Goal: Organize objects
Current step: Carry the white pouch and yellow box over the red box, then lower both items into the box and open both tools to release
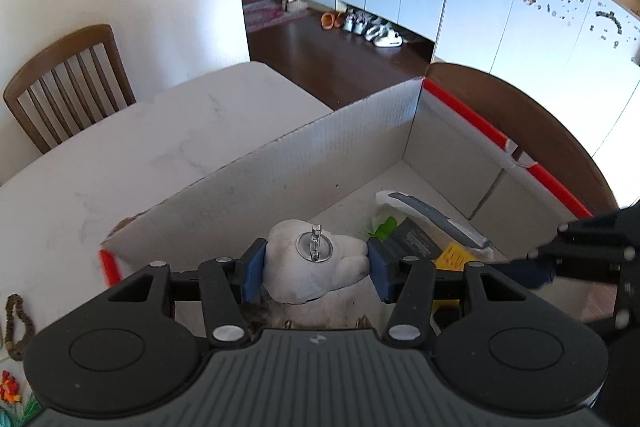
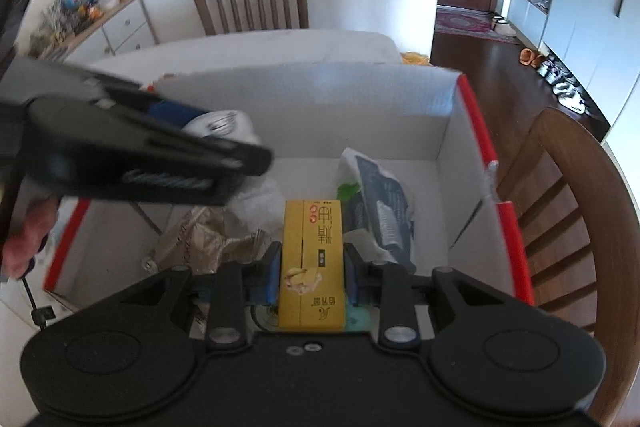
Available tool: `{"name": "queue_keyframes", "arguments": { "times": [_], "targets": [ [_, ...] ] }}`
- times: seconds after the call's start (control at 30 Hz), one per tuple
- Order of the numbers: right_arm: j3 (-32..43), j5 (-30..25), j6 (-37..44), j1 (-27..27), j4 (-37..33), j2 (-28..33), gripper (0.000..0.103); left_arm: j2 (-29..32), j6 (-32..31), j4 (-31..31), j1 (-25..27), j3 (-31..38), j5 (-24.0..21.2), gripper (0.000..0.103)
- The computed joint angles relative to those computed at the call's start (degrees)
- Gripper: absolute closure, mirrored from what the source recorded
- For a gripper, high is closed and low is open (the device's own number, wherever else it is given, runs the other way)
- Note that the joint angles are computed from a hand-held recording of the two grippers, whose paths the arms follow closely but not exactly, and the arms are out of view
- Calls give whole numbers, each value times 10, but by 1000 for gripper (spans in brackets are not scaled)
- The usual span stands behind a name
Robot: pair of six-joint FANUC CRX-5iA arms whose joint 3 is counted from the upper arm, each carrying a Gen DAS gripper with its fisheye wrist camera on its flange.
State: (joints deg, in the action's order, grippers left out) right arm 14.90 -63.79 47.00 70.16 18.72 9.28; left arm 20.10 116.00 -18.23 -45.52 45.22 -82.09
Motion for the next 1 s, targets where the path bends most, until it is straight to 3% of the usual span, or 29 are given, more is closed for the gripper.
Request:
{"name": "queue_keyframes", "arguments": {
  "times": [0.4, 1.0],
  "targets": [
    [3, -4, 25, -5, -17, 12, 75, 53, -23, 10, 5, 46, -29, 51],
    [12, -8, 51, -10, -39, 16, 70, 79, -28, 42, 20, 64, -74, 47]
  ]
}}
